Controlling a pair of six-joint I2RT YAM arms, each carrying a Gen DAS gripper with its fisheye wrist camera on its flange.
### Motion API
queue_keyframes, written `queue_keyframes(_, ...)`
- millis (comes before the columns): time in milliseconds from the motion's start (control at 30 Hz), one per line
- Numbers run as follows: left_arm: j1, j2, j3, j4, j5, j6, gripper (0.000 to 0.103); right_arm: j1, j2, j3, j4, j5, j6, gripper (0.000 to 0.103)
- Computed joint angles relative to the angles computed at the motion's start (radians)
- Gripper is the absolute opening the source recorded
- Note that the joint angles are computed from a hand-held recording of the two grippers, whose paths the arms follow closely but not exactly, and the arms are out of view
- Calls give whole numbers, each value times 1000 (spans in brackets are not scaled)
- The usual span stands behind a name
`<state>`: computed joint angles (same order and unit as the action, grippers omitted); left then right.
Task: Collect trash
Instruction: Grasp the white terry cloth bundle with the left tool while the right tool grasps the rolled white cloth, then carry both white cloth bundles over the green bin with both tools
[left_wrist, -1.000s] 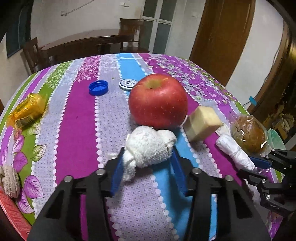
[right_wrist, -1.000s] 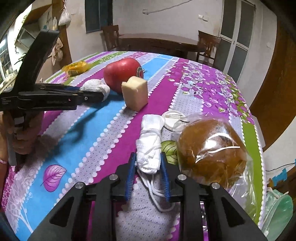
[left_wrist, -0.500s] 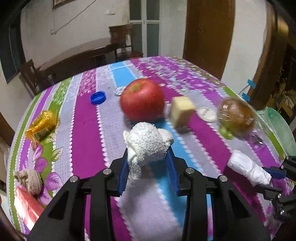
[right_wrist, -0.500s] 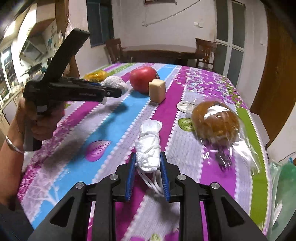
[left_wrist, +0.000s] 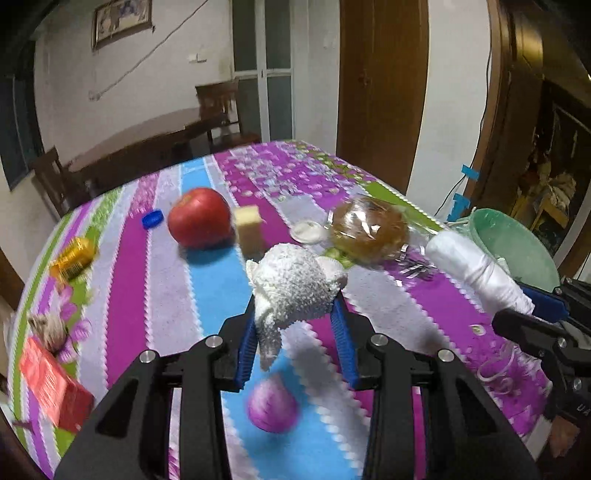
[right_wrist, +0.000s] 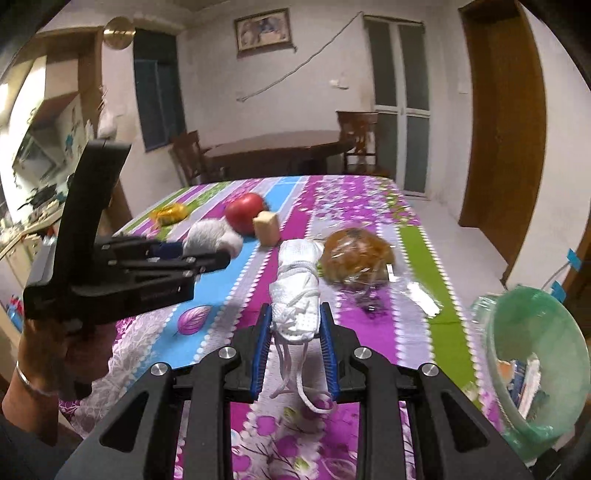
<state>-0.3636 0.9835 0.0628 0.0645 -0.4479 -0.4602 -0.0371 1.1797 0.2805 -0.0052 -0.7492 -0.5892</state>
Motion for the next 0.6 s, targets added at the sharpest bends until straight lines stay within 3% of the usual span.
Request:
queue_keyframes(133,-234,232,68,69,-112,-147,36,-113,9,15,-63,-52,-63,27)
queue_keyframes(300,-387,463,144,149,-151,-238,36,-278,68,58,-156,-117,-182,27)
queue_keyframes(467,-513,614,232,137,-193,-362,36,-457,160,106,-232,-169,-314,27)
queue_keyframes(600,-588,705,306,98,-242,-402,36,-570,256,165,-278,-184,-392,27)
